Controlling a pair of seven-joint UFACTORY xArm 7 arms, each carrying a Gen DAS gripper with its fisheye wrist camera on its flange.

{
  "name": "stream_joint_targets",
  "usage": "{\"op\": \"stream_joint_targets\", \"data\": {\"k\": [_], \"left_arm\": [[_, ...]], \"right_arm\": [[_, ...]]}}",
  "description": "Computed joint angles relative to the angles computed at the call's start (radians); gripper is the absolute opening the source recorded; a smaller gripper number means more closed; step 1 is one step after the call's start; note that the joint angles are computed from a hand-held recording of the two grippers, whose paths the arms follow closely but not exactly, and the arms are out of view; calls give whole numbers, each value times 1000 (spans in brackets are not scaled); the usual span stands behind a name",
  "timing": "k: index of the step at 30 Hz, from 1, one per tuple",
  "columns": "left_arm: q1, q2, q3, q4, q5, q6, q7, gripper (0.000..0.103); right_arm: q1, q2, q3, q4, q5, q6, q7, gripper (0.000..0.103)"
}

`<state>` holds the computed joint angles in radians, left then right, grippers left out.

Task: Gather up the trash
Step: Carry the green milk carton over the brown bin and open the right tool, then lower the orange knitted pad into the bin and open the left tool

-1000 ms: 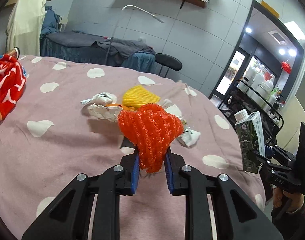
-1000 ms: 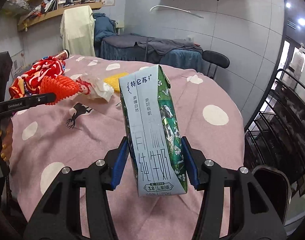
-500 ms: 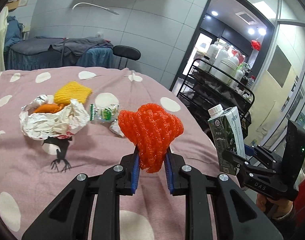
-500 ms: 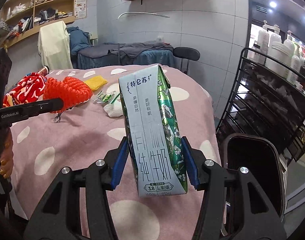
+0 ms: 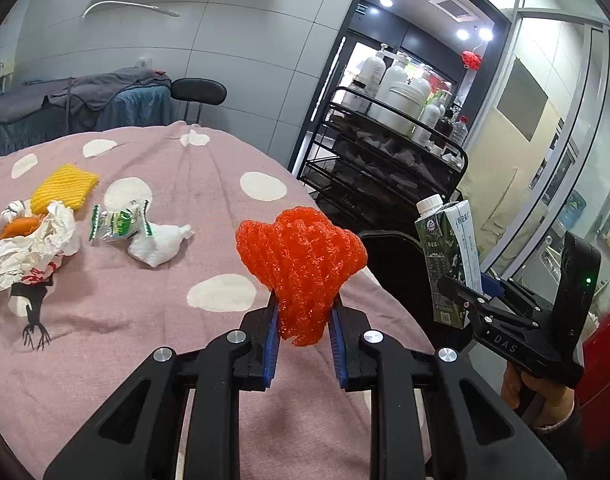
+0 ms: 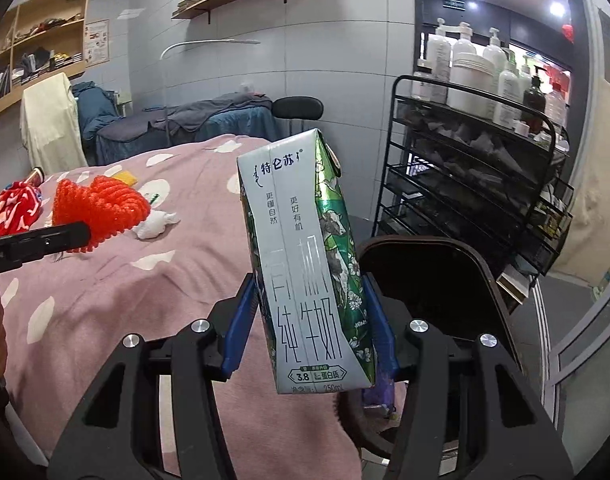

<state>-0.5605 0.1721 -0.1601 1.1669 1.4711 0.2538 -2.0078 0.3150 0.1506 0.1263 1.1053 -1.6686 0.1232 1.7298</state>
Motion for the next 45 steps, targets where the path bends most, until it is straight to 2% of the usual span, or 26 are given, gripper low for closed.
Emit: {"op": "stream_joint_targets", "data": {"k": [5,12,16,22,28,35,38,45], "left_arm": [[-18,57,2,65,-50,-17,90,22],[-78,124,42,144,-136,-49,223,22],[-114,157,73,182,-178,-68,280,22],[-164,192,117,223,-246,-86,353,22],[-187,236,141,256,-368,-121,465,22],[-212,266,157,272,-511,-138,611,22],[-228,278,171,281,-566,-154,658,22],[-199,325,117,329,-732,-168,851,22]], "right_arm": [[-22,-13,-21,-43,24,45,14,53],[-55,5,-44,-68,19,89,61,53],[-75,45,-62,-62,55,103,49,53],[-92,117,-103,-50,190,69,-46,53],[-66,189,-159,-30,279,28,-119,54],[-14,190,-212,-47,292,18,-92,61],[-1,171,-223,-60,229,18,-19,65],[-34,97,-158,-108,119,68,91,68]]}}
